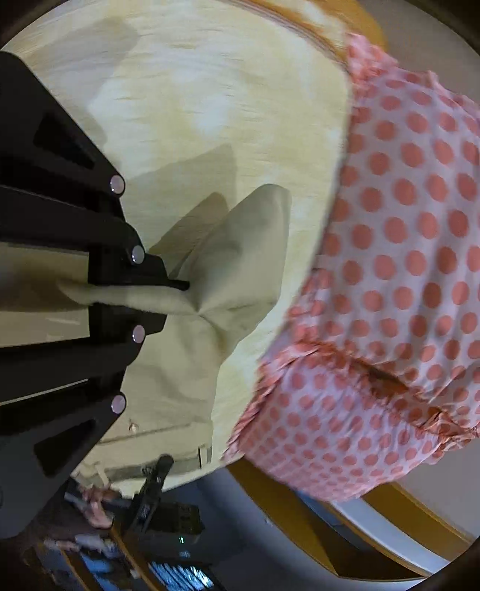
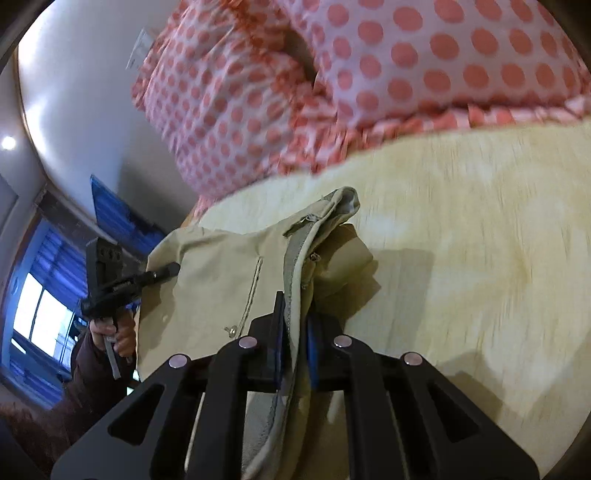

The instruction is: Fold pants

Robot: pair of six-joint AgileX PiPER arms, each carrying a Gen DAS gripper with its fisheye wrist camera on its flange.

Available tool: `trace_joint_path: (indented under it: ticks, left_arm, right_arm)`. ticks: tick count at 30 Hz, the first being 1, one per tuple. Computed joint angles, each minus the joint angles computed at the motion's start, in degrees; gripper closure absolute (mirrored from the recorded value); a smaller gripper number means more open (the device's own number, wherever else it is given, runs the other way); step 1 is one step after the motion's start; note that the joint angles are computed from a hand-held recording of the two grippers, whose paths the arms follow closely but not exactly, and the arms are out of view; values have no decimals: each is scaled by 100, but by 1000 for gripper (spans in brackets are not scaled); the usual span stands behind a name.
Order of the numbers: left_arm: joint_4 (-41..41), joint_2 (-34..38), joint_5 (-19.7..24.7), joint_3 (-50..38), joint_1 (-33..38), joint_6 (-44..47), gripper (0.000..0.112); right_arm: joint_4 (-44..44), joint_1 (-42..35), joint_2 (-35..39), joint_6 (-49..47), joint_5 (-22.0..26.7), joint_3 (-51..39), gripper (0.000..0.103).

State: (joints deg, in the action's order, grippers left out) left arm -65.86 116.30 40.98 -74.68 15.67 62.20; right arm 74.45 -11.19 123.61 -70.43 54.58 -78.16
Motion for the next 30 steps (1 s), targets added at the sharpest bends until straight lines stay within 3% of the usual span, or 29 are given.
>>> trace_joint_path:
  ticks: [4, 7, 8, 11, 12, 14, 16, 18, 20, 21, 24, 26, 28, 30]
  left_arm:
    - [1017, 901, -419, -1566, -356, -1628, 107]
    - [2204, 1314, -612, -2166, -498, -2982, 91]
    - [2256, 1187, -763, -1996, -475, -3028, 84]
    - [1577, 323, -1736, -770, -354, -1861, 63]
    - [1086, 75, -1782, -466, -280, -1288, 61]
    - [53, -319, -1193, -1, -50, -143, 56]
    - [-458, -379, -390, 194, 98, 414, 49]
    - [-212, -156, 271, 37, 64, 175, 42]
    - [540, 170, 63, -274, -199, -678, 44]
    - [825, 412, -168, -434, -312, -1067, 51]
    - [802, 454, -544, -426, -376, -1144, 57]
    - [826, 194, -749, -117, -414, -1243, 52]
    - [182, -444, -1188, 730, -459, -425, 41]
    - [-665, -1359, -1979, 1863, -612, 721, 15]
  right_arm:
    - [-364, 277, 770, 1094, -378, -1605, 93]
    - [-1791, 617, 1064, 2402, -973, -2202, 82]
    - [-2060, 664, 939, 2572, -1194, -2037, 68]
    - [-1507, 564, 172, 1754, -1681, -1014, 60]
    - [-934, 461, 1, 1181, -1536, -729, 39]
    - [-215, 304, -117, 496, -813, -448, 22]
    - [-304, 357, 5, 630, -421, -540, 22]
    - [-736, 466, 315, 1421, -241, -888, 22]
    - [-756, 421, 547, 1869, -240, -998, 23]
    - [-481, 340, 558, 1833, -201, -902, 24]
    - [-261, 248, 618, 2124, -88, -889, 25]
    - [-502, 420, 157, 2284, -657, -457, 24]
    - [-508, 706, -701, 1705, -1502, 545, 14]
    - [86, 1082, -1560, 625, -2521, 1690, 2]
